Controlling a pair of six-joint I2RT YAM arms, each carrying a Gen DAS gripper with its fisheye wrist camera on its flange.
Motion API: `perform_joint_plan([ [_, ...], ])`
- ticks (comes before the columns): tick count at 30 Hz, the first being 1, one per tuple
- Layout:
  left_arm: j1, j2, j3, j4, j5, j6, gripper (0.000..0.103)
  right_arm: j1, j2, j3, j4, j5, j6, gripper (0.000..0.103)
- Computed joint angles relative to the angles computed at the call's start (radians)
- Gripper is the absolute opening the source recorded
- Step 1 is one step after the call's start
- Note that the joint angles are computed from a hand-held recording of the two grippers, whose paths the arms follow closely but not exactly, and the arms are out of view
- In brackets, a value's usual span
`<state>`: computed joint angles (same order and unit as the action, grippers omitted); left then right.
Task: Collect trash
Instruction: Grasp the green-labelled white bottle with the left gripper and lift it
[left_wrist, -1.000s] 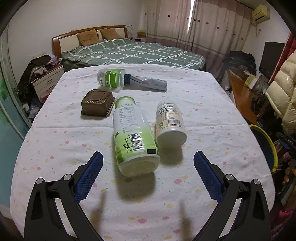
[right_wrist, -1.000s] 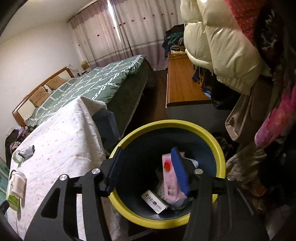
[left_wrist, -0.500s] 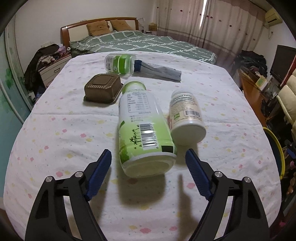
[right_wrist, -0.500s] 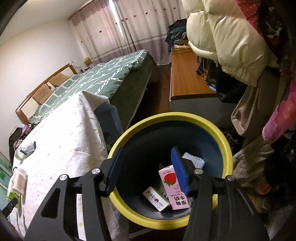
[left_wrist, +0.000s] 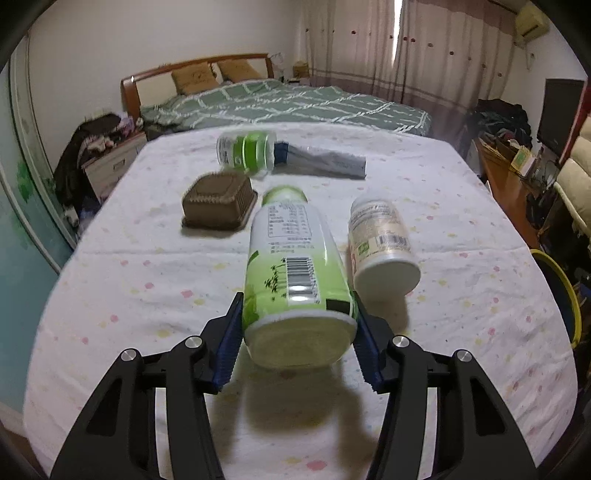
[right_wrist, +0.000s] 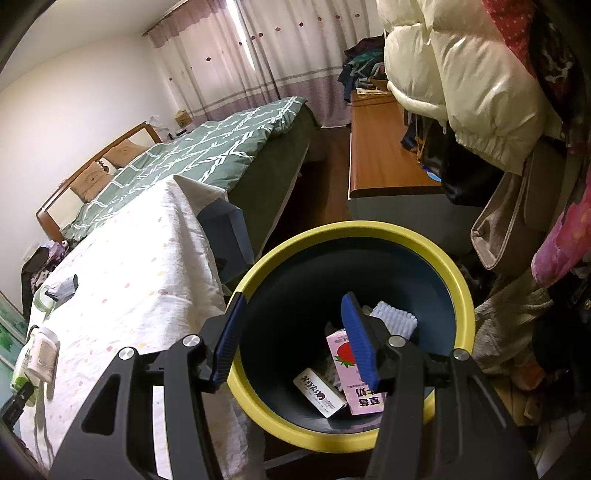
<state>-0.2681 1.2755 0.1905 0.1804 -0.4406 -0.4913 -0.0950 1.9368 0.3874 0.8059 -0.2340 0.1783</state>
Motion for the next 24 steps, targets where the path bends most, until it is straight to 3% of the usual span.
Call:
perform_joint_plan([
  [5,-0.027,-0.305,-0.011,-0.226,-0.073,0.045,0.053,0.007,-0.021,-0.013,0.000,0.002,0.004,0.051],
  [10,-0.074,-0.518,0.022,-0.420,-0.132,0.063,0.052,0.024,-0.035,-0.025,0.003,0.001,0.009,0.051],
  [24,-0.205,-0.597,0.091,-0.569,-0.210,0.010,0.052,0.002,-0.061,-0.041,-0.002,-0.019,-0.001,0.051],
])
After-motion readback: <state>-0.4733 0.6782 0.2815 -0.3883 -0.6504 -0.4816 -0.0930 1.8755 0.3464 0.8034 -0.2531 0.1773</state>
